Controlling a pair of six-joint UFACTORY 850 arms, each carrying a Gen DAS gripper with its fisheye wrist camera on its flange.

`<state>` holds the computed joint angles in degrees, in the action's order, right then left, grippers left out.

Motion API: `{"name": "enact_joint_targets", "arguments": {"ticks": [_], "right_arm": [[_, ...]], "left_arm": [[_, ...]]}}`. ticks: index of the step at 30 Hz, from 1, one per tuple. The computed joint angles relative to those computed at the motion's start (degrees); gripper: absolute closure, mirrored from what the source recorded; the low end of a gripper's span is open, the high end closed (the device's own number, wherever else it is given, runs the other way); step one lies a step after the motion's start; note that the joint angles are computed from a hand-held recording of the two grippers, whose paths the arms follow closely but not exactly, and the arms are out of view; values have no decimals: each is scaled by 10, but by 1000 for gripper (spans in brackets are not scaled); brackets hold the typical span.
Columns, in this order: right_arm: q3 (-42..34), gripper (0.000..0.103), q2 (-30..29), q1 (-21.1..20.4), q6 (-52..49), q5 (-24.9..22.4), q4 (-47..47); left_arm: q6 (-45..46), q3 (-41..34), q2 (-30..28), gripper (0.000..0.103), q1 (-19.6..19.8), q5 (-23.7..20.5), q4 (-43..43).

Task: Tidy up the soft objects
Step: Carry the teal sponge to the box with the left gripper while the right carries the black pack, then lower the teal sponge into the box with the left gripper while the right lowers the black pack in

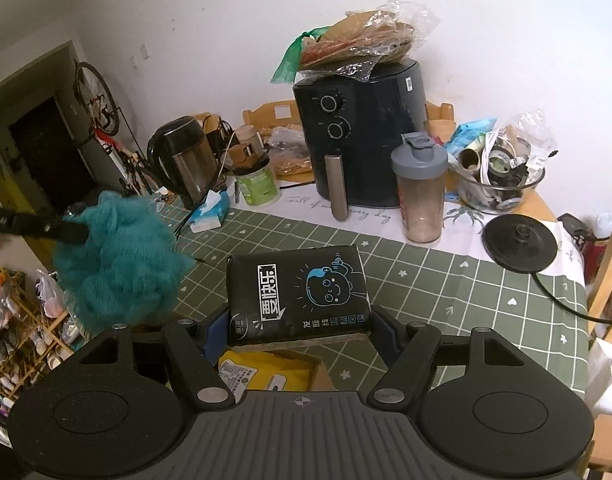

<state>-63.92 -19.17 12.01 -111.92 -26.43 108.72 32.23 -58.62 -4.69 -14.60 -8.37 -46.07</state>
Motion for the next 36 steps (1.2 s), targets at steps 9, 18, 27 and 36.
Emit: {"name": "enact_joint_targets", "arguments": {"ticks": [9, 18, 27, 36], "right_arm": [[29, 29, 26, 16, -19, 27, 41], [68, 29, 56, 46, -4, 54, 37], [88, 29, 63, 82, 2, 52, 30], [88, 28, 65, 101, -17, 29, 15]], "left_arm": [[-10, 45, 5, 63, 2, -35, -3], [35, 109, 45, 46, -2, 8, -55], [151, 147, 73, 45, 2, 29, -190], [168, 176, 100, 43, 3, 47, -222]]}}
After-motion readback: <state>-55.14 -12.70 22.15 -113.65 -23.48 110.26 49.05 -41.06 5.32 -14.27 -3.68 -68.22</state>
